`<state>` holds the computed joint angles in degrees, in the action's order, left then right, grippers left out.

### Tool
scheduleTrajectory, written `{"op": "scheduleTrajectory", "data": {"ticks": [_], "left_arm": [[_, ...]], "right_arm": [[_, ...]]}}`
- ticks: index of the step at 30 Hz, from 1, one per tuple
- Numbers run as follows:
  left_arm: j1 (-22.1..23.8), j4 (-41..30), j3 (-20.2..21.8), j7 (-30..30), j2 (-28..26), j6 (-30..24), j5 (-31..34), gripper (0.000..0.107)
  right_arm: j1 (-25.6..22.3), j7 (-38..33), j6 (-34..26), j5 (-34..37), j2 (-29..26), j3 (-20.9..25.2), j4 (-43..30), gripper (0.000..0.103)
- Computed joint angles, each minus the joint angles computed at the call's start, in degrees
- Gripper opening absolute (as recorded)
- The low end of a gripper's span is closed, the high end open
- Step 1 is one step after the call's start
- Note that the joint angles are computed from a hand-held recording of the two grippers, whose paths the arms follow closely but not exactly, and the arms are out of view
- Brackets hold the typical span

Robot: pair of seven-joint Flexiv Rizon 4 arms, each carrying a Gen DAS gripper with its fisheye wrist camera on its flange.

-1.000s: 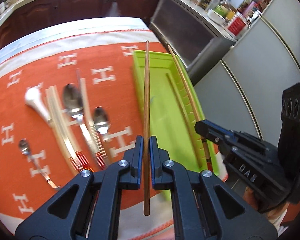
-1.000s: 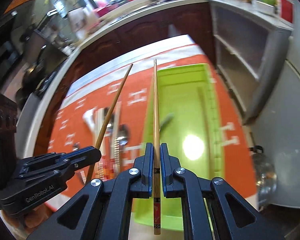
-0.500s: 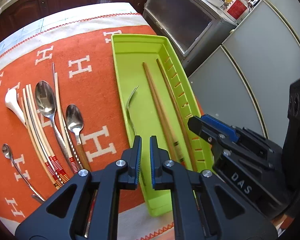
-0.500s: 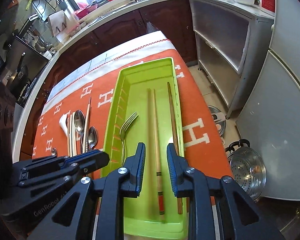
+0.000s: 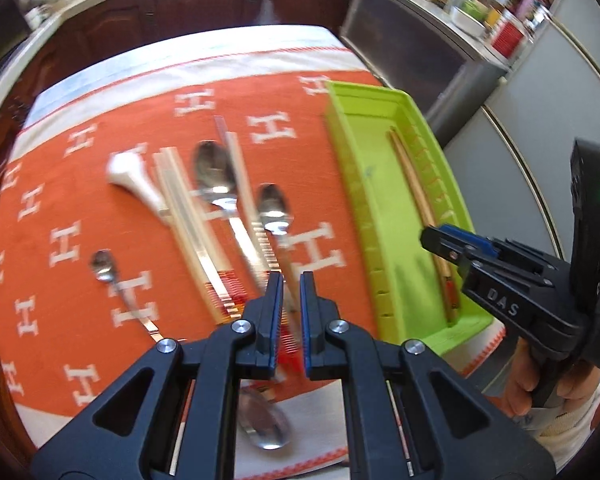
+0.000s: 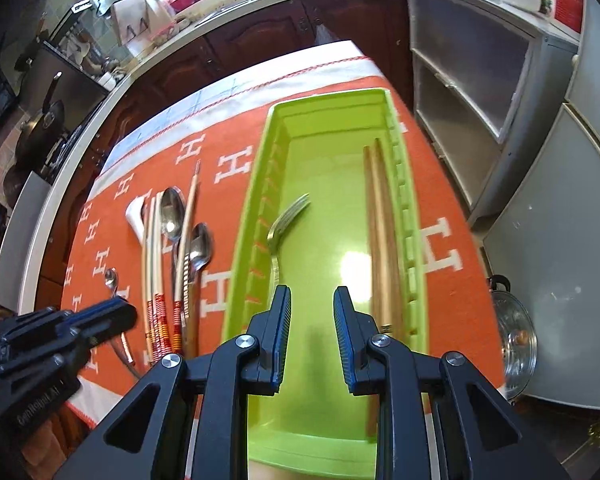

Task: Organize utensils
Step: 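Carry both chopsticks into the green tray and open both tools, then move both tools back over the remaining utensils on the mat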

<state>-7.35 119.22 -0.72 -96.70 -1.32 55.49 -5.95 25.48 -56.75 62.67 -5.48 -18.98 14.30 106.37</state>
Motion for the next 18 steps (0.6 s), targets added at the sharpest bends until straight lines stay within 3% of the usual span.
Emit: {"op": "scheduleTrajectory", "data": {"ticks": [4,8,18], "left_arm": [[1.31,2.37,1.61,-1.93,3.37,1.04,3.0,0.005],[3.01,4.86,2.52,-2.36,6.41,1.66,4.53,0.005],[6.26,9.3,3.08,-3.0,11.06,2.2,6.88,0.005]], "right_arm": [[1.91,0.6,-0.71,-1.81,-0.04,0.23,-0.76,0.023],[3.66,1.03,-0.97,-3.06,-0.25,0.68,-1.72,0.036],[7.79,0.77,-3.47,-6.69,-0.9,1.22,-4.03,0.037]]}}
